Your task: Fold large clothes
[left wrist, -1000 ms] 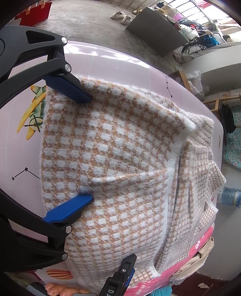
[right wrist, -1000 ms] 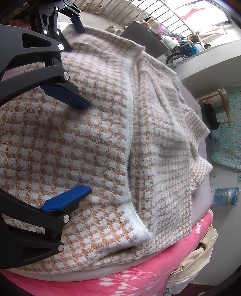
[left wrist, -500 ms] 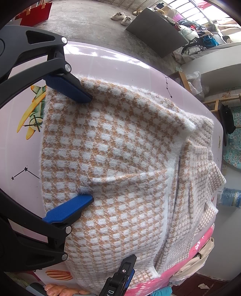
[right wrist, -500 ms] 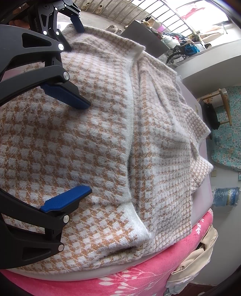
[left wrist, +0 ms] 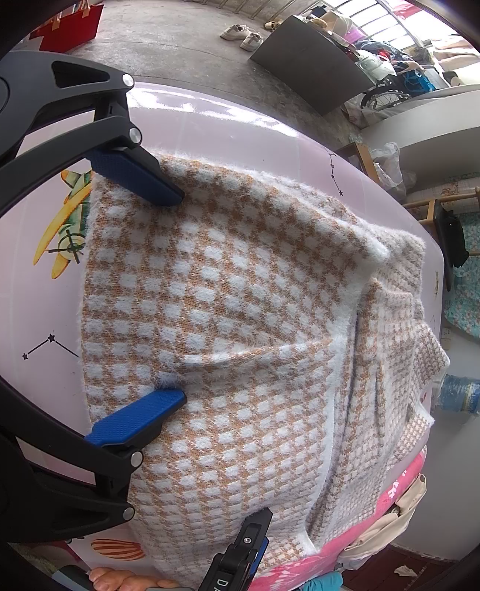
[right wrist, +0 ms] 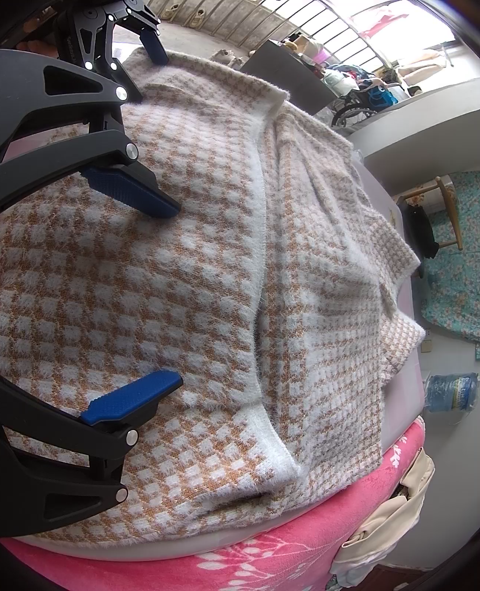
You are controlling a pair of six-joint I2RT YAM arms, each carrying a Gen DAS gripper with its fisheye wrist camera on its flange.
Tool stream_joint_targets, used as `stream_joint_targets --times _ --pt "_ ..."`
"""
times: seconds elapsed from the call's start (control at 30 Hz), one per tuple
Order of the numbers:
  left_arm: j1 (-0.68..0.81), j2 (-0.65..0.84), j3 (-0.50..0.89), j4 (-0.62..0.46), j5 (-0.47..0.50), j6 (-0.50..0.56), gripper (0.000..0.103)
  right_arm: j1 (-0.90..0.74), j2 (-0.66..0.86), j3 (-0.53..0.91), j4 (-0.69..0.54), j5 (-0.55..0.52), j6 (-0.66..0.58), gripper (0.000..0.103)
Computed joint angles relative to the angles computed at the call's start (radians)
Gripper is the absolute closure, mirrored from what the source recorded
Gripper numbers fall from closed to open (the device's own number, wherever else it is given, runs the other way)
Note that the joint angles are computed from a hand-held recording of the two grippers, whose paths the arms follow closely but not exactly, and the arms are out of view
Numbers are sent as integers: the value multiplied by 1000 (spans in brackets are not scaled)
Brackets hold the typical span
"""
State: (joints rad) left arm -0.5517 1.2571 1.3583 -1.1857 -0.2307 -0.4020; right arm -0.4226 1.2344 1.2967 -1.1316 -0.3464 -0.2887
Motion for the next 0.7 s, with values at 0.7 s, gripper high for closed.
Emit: stream_joint_targets --times 0.7 --pt "51 66 99 -58 60 69 7 -21 68 78 -90 -13 -47 20"
